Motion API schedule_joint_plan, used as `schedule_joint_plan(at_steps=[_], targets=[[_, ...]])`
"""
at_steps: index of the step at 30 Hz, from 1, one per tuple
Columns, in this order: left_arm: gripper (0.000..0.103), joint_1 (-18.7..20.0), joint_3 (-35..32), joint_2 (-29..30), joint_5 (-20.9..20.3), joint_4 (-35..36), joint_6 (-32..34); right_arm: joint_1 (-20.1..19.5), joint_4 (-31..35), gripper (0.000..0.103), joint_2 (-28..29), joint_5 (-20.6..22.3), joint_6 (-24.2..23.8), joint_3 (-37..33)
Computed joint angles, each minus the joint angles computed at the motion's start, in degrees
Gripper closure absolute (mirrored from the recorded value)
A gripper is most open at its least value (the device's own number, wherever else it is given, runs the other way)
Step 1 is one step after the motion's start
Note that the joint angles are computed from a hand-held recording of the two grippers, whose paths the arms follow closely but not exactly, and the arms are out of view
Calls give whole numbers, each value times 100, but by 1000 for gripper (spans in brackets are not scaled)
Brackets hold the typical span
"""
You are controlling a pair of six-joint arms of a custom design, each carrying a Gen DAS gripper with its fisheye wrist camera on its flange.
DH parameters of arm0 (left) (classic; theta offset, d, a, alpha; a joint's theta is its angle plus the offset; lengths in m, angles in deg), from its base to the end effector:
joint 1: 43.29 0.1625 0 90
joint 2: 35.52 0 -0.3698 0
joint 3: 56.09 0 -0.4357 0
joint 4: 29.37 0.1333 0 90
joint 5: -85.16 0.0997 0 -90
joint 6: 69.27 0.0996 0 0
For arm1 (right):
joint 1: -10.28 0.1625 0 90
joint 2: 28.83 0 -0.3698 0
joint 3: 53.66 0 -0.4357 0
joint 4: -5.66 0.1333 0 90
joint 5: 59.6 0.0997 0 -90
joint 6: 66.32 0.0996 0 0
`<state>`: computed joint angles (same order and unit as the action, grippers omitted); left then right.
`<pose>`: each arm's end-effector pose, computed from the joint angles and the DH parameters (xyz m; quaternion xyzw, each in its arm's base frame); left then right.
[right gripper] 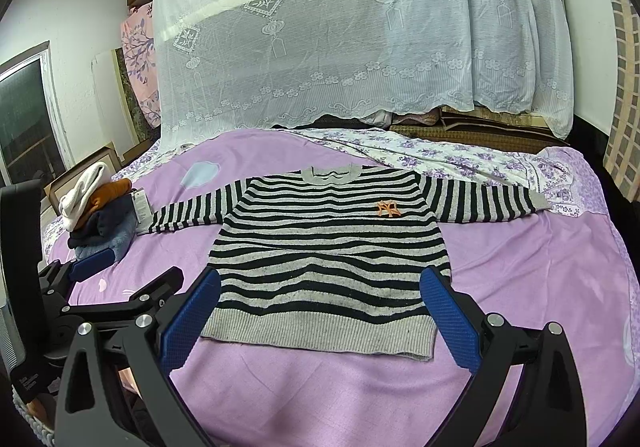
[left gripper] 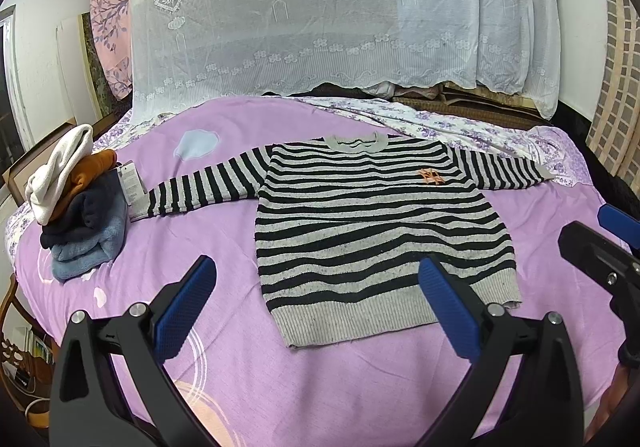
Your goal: Fold small clothes
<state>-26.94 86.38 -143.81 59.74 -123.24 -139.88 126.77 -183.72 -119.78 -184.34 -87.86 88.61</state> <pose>-0.2335 -0.3012 0.1816 0.1613 0.8120 -0.4229 0.3686 0.2441 -0.3182 0.2116 0.2437 -0.8457 0.4001 0.2556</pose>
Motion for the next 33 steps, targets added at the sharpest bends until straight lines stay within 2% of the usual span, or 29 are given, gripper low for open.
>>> schedule_joint_plan(at_steps=[33], targets=[[4, -2, 113, 0, -125, -36, -127, 11, -30, 3, 68, 22, 125, -4]])
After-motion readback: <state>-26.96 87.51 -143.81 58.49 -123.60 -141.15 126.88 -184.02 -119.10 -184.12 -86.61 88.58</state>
